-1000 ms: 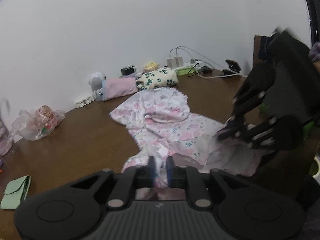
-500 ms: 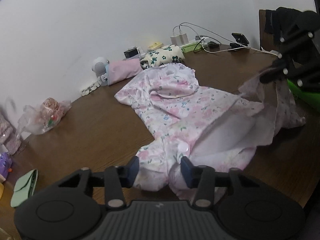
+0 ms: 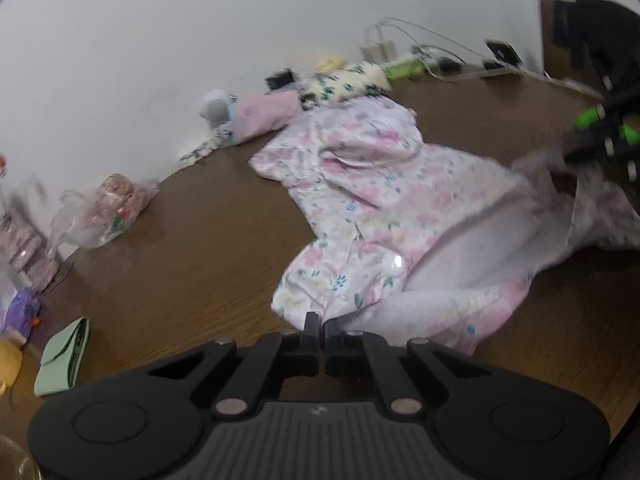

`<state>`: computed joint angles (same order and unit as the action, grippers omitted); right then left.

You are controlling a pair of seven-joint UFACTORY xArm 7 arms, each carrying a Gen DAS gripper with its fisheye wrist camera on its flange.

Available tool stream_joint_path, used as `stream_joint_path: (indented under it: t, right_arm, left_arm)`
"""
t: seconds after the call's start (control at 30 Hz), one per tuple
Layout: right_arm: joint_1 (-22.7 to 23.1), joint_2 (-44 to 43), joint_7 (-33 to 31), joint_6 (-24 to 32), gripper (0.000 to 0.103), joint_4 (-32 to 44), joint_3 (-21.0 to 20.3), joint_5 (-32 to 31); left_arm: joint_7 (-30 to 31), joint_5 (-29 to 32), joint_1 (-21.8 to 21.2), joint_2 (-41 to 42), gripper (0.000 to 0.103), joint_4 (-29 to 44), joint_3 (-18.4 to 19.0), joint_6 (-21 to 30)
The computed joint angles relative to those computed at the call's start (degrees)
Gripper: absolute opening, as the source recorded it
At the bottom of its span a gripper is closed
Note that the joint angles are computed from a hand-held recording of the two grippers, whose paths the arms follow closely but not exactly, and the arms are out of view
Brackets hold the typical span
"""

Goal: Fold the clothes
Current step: 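Lift the dress up with both grippers and shake it out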

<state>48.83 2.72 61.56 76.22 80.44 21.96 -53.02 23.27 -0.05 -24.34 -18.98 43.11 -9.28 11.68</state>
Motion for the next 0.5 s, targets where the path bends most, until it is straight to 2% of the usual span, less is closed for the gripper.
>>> stream_joint_path:
  t: [0.07, 0.13, 0.2, 0.23, 0.27, 0.4, 0.5]
  right_arm:
    - [-0.02, 0.23, 1.42, 0.12, 0.014, -0.15, -0.07, 1.08]
    - [-0.23, 0.02, 2.97, -1.58, 0.015, -1.02, -0.21, 2.3]
    - [-0.32, -0.12, 4.45, -2.5, 0.002, -1.68, -0.21, 2.42]
    - [-0.26, -0.22, 5.12, -2.26, 0.001, -1.78, -0.15, 1.81]
    - [-0.02, -0.55, 5.72, -1.1, 0.001, -1.48, 0.05, 0.33]
    - [1.53, -2.39, 5.03, 6.43, 0.001, 2.32, 2.07, -9.34]
    - [3.62, -1.92, 0.15, 12.65, 0.001, 7.81, 4.46, -19.09]
  left_arm:
    - [-1.77, -0.65, 0.29, -0.7, 0.001, -0.36, -0.27, -0.78]
    - [-3.7, -0.98, 0.67, -1.27, 0.0, -0.63, -0.55, -1.51]
    - [-5.72, -0.46, 1.66, -1.72, 0.0, -0.36, -1.09, -2.24]
    - [-6.8, 0.04, 2.35, -1.94, 0.0, -0.06, -1.44, -2.62]
    - [-7.56, 0.32, 2.68, -2.26, 0.0, 0.22, -1.45, -3.02]
    - [-1.44, -4.2, -5.04, -7.0, 0.0, 1.11, 5.87, -5.48]
    - [0.39, -3.49, -5.25, -10.82, 0.0, 2.88, 5.96, -11.27]
